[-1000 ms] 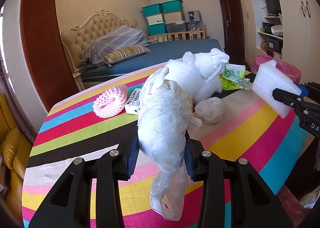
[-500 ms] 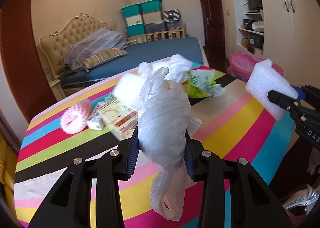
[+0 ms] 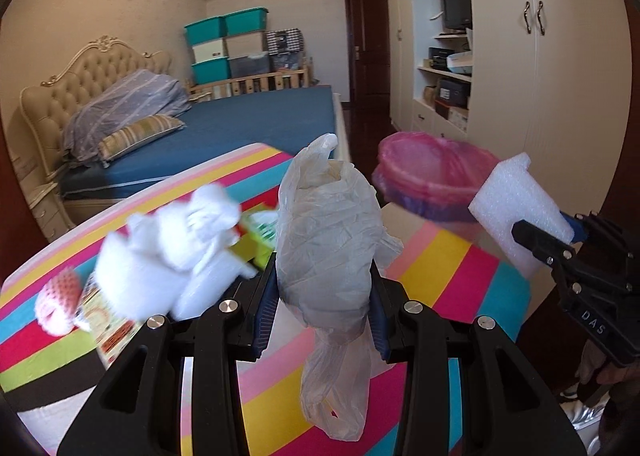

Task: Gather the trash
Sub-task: 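Carry the bag and foam block to the wastebasket and release both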

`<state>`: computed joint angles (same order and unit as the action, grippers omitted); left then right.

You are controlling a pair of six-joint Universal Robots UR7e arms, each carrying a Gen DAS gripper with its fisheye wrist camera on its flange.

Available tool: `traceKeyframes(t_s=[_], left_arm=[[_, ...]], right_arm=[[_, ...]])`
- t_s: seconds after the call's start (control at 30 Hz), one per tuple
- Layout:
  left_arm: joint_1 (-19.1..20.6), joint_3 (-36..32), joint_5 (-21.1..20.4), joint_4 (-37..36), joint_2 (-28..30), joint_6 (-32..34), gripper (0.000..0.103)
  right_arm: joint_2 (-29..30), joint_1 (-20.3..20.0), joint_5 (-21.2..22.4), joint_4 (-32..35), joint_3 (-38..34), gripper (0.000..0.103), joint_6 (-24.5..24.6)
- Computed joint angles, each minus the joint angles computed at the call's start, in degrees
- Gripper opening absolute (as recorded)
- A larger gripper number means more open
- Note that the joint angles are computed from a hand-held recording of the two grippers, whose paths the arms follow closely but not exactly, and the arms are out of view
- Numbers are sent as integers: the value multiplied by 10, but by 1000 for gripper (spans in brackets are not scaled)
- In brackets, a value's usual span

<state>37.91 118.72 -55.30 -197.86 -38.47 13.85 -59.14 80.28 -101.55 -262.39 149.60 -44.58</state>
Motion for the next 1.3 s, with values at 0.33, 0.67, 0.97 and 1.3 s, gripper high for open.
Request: traceKeyframes(t_s=[0.33,0.67,0.97,1.3], left_arm=[[2,-178,-86,147,80,-44,37],[7,-382,-129,232,203,-44,38],[15,-508,-138,307,275,-68,38],[20,-588,-99,302,327,-91,86]], right_arm=[[-94,-64,11,88,-41,32,-18],[-161,-119,25,228,-127,33,12],[-152,-141,36,284,-174,33,16],[-123,-155,51,285,-207,72,1]])
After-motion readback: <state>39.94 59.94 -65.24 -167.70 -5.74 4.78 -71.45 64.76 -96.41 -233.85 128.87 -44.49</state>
